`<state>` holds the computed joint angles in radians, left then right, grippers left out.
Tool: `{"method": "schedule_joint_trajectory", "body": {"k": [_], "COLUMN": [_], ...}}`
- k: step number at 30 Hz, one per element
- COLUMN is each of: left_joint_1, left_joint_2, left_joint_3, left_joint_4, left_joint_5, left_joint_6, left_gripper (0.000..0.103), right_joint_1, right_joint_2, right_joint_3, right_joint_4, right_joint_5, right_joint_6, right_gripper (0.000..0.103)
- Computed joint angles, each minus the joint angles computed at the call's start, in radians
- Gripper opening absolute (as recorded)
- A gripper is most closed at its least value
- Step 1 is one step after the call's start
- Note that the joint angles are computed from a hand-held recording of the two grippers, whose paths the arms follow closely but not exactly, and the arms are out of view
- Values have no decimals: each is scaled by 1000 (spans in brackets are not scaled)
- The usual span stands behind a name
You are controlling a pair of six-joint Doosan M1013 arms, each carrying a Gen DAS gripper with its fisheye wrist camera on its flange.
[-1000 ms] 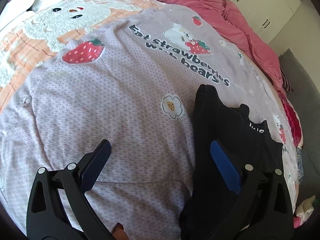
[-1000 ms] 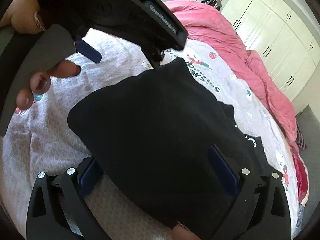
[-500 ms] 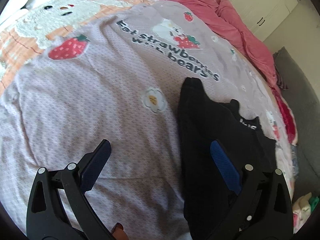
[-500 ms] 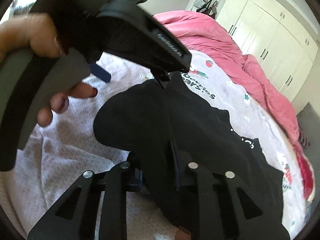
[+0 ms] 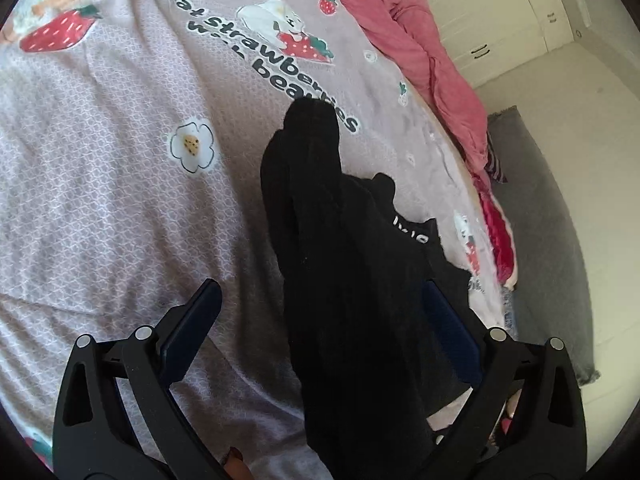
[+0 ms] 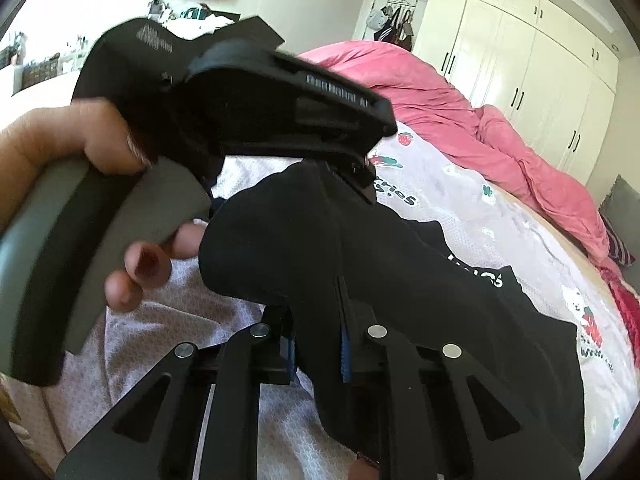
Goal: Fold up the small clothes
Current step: 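Lift the gripped edge with the right gripper and fold it over the shirt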
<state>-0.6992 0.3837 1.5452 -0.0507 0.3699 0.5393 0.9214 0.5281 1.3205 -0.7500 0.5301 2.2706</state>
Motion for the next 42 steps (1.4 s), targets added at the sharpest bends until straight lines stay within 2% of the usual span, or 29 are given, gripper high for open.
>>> {"method": "schedule_joint_trajectory", "body": {"k": [2, 4, 6, 8, 9, 10, 13, 18, 21, 26, 33, 42], "left_joint_1": [-5, -7, -13, -23, -26, -28, -39, -60, -78, -103, -129, -151], "left_joint_2": [7, 10, 16, 19, 19, 17, 13, 10, 13, 34, 76, 124], "left_joint_3": [-7, -4, -12, -21, -22, -22, -29, -47, -69, -127, -218, -304], "left_joint_4": [-5, -60, -58, 37, 52, 71, 143, 233, 289, 313, 294, 250], "left_joint_5": [-4, -32, -33, -22, -21, -22, -20, -27, -3, 34, 77, 117], "left_joint_6": [14, 57, 55, -26, -34, -46, -89, -161, -190, -187, -139, -93], "left_gripper": [84, 53, 47, 40, 31, 27, 19, 18, 18, 18, 18, 18], "right_joint_1": [-1, -1, -6, -8, -8, -8, -6, -3, -10, -22, -47, -75], "right_joint_2": [-6, -13, -28, -39, -43, -47, -56, -79, -104, -143, -193, -237], "right_joint_3": [7, 15, 34, 51, 59, 66, 80, 115, 146, 193, 247, 304], "right_joint_4": [7, 15, 27, 13, 0, -21, -71, -212, -211, -265, -309, -345], "right_joint_5": [-8, -17, -48, -69, -74, -77, -84, -89, -108, -119, -124, -135], "right_joint_6": [10, 20, 50, 83, 102, 129, 188, 344, 407, 519, 664, 740], "right_gripper": [14, 13, 11, 9, 9, 9, 8, 8, 8, 7, 7, 7]}}
